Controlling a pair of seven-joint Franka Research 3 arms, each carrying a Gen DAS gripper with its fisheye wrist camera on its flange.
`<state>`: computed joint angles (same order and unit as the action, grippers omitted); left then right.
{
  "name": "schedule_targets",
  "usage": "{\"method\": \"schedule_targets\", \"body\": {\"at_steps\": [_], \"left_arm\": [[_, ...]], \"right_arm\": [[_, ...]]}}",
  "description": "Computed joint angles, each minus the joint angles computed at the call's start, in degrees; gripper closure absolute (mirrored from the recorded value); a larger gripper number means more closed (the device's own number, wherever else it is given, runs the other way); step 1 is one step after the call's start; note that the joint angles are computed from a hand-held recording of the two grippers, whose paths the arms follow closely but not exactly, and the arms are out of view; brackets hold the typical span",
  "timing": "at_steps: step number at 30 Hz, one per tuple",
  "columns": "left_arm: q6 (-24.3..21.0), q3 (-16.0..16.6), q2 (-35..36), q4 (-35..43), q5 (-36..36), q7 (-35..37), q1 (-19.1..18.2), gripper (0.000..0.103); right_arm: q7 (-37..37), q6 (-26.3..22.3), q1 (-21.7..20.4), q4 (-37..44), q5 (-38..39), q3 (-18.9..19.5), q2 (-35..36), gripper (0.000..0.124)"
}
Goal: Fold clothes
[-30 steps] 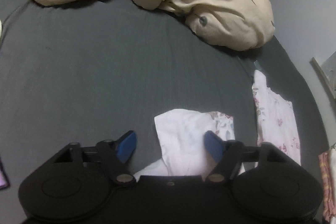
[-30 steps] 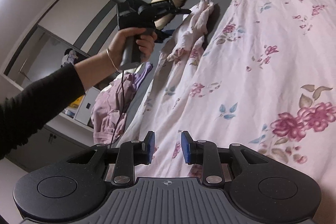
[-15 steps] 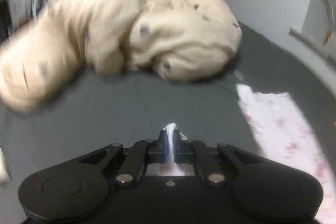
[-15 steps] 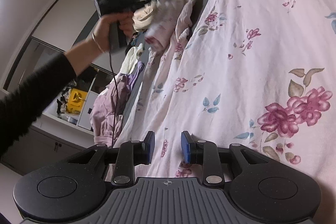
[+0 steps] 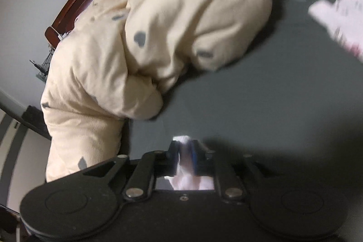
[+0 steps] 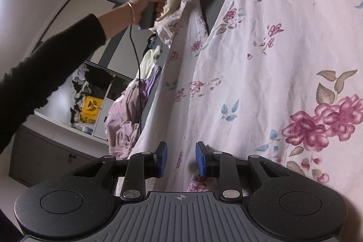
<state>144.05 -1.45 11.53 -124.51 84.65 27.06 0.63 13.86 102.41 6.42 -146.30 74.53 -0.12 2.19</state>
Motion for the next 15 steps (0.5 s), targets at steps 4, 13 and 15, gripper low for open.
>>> {"method": "schedule_targets", "body": {"at_steps": [4, 13, 15], "left_arm": [[5.35, 1.37, -6.0, -4.23, 2.01, -8.52, 2.79, 0.061], [16.95, 4.64, -19.82, -20.52, -31.29, 5.7, 12.4, 0.051], [19.09, 5.3, -21.24, -23.86, -37.52, 7.77, 13.66, 0.052]], "right_arm": [[-0.5, 0.33, 0.1, -0.08, 0.02, 0.06, -0.28, 0.096], [-0.87, 2.22, 1.05, -0.73, 0.67, 0.42, -1.51, 0.096], [-1.15, 2.44, 1.23, -0.79, 0.76, 0.42, -1.49, 0.096]]}}
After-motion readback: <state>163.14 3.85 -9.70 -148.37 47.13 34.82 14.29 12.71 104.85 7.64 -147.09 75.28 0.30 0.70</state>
